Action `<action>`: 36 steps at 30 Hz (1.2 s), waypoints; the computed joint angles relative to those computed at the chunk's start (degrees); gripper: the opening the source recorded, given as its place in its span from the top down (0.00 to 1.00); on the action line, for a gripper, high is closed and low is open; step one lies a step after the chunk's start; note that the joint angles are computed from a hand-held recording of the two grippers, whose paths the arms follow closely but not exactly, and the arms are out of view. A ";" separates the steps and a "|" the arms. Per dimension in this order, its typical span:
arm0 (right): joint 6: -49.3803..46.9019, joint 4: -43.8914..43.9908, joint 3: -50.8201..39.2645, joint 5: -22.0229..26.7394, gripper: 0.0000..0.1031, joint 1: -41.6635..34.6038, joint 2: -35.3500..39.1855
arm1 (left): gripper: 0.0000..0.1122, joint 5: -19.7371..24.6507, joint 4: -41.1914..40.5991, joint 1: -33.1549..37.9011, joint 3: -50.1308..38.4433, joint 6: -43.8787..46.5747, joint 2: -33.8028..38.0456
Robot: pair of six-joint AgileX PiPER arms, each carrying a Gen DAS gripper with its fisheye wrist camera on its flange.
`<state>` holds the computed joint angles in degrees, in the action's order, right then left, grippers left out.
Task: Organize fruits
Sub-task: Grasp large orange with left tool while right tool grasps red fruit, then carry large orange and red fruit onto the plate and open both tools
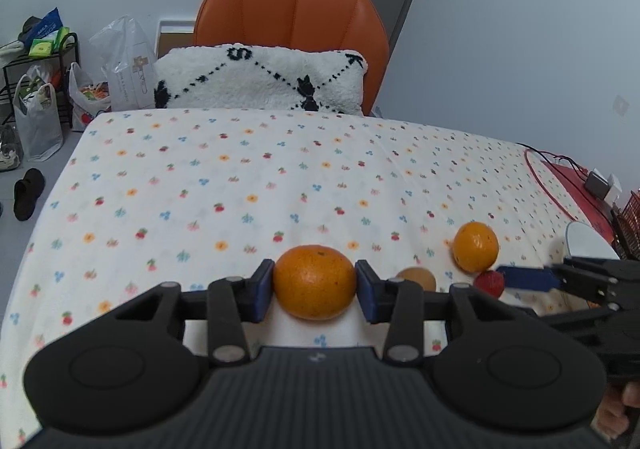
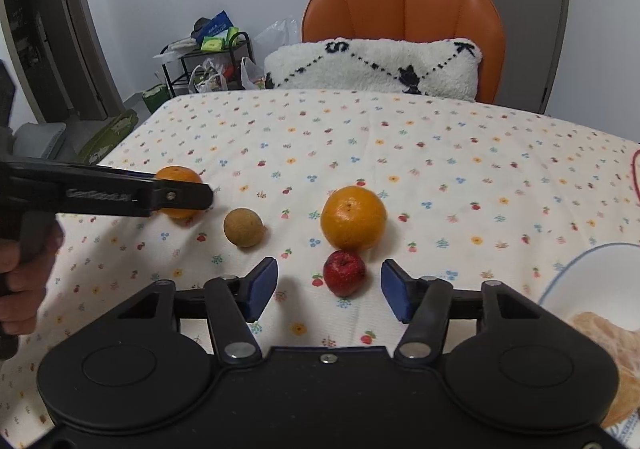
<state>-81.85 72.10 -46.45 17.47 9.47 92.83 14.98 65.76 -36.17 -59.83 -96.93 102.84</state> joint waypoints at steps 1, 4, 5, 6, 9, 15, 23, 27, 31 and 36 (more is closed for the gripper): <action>-0.99 0.82 0.09 -1.03 0.45 0.69 0.14 | 0.63 0.08 0.18 -0.18 0.47 -0.41 -0.40; -2.35 1.02 0.40 -5.62 0.60 3.38 0.13 | 0.63 0.23 0.48 -0.73 1.81 -1.34 -1.64; -2.14 0.33 0.46 -6.41 0.65 3.85 -0.03 | 0.63 0.46 0.96 -1.06 2.24 -2.11 -2.03; -0.38 -1.87 0.14 -5.30 0.78 3.41 -0.14 | 0.63 0.69 1.20 -1.41 2.56 -2.66 -2.41; -0.77 -1.82 0.65 -2.01 0.79 1.73 -1.62 | 0.63 0.99 2.62 -2.43 3.38 -4.73 -3.52; 0.17 -3.00 3.51 1.28 0.79 -1.60 -6.45 | 0.63 1.88 4.26 -5.29 3.24 -6.32 -5.33; -2.40 -1.86 8.43 5.91 0.79 -7.50 -13.64 | 0.63 4.66 4.75 -10.52 1.16 -6.21 -6.63; -3.72 -1.40 10.52 8.90 0.79 -11.41 -16.79 | 0.63 5.96 3.91 -12.93 -0.14 -5.52 -6.46; -5.63 -0.93 12.36 12.23 0.79 -16.13 -19.71 | 0.63 7.39 1.86 -15.40 -2.59 -3.15 -5.30; -7.31 -1.90 13.62 16.83 0.79 -23.32 -22.46 | 0.63 8.14 0.93 -17.87 -5.76 -1.97 -3.38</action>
